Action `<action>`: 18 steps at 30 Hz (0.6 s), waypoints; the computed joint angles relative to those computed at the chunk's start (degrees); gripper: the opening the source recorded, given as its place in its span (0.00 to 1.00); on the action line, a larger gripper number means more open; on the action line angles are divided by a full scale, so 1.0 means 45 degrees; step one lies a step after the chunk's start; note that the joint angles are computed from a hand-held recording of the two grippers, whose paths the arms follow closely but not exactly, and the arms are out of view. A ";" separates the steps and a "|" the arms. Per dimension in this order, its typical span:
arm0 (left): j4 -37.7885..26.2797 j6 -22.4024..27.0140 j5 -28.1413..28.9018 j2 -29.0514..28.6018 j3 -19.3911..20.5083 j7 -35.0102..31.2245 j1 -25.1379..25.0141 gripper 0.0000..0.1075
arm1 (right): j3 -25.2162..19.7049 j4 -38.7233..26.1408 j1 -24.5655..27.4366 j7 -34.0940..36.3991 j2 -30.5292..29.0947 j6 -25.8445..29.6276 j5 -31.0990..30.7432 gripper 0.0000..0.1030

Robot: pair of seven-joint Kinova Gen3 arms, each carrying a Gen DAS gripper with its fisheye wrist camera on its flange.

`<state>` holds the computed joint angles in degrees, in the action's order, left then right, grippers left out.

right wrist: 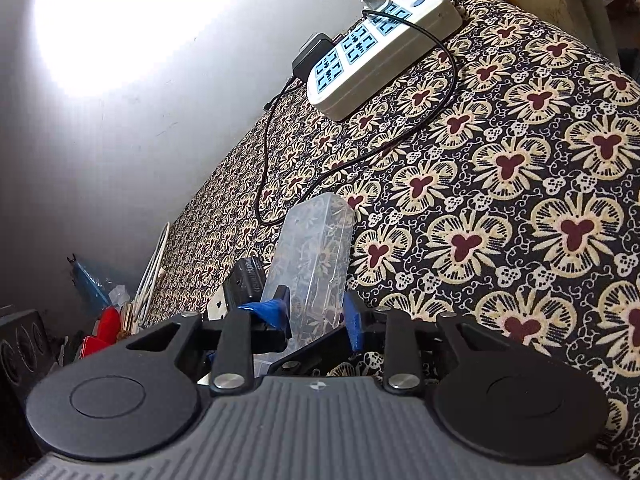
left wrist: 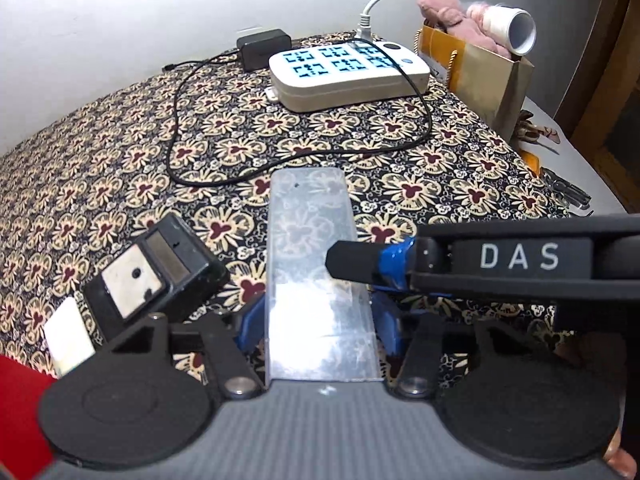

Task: Organize rigid objects
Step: 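Grasp the clear plastic case end with the right gripper, then lift the clear case with the right gripper and carry it toward the red box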

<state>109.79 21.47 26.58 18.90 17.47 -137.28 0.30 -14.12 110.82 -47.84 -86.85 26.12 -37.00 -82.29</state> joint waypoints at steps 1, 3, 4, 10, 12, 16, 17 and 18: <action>-0.0020 0.0041 -0.0026 0.0003 -0.0033 0.0008 0.0026 0.46 | 0.0014 -0.0075 0.0015 0.0183 0.0019 0.0053 -0.0036 0.10; -0.0099 0.0241 0.0017 0.0023 -0.0014 -0.0038 -0.0063 0.46 | 0.0006 -0.0088 0.0075 0.0133 0.0034 0.0180 0.0154 0.09; -0.0113 0.0292 -0.0019 0.0006 -0.0079 -0.0003 -0.0013 0.46 | 0.0012 -0.0085 0.0080 0.0079 0.0038 0.0230 0.0242 0.09; -0.0097 0.0896 0.0165 -0.0203 -0.0220 -0.0236 -0.0168 0.46 | -0.0012 -0.0059 -0.0063 -0.0043 0.0032 0.0229 0.0253 0.09; 0.0010 0.1134 0.0359 -0.0360 -0.0269 -0.0450 -0.0265 0.46 | -0.0034 -0.0016 -0.0186 0.0028 -0.0026 0.0211 0.0126 0.09; 0.0307 0.1674 0.0793 -0.0778 -0.0502 -0.0917 -0.0377 0.46 | -0.0218 0.0083 -0.0508 0.0350 -0.0161 -0.0001 -0.0272 0.09; 0.0375 0.1883 0.0953 -0.0886 -0.0576 -0.1078 -0.0433 0.46 | -0.0283 0.0115 -0.0603 0.0391 -0.0184 -0.0095 -0.0351 0.09; 0.0480 0.2104 0.1148 -0.1023 -0.0651 -0.1282 -0.0508 0.46 | -0.0354 0.0162 -0.0699 0.0409 -0.0225 -0.0193 -0.0415 0.09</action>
<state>111.95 30.94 31.75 14.29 14.54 -143.05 -1.98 -15.71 111.55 -50.98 -85.01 25.11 -37.86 -84.15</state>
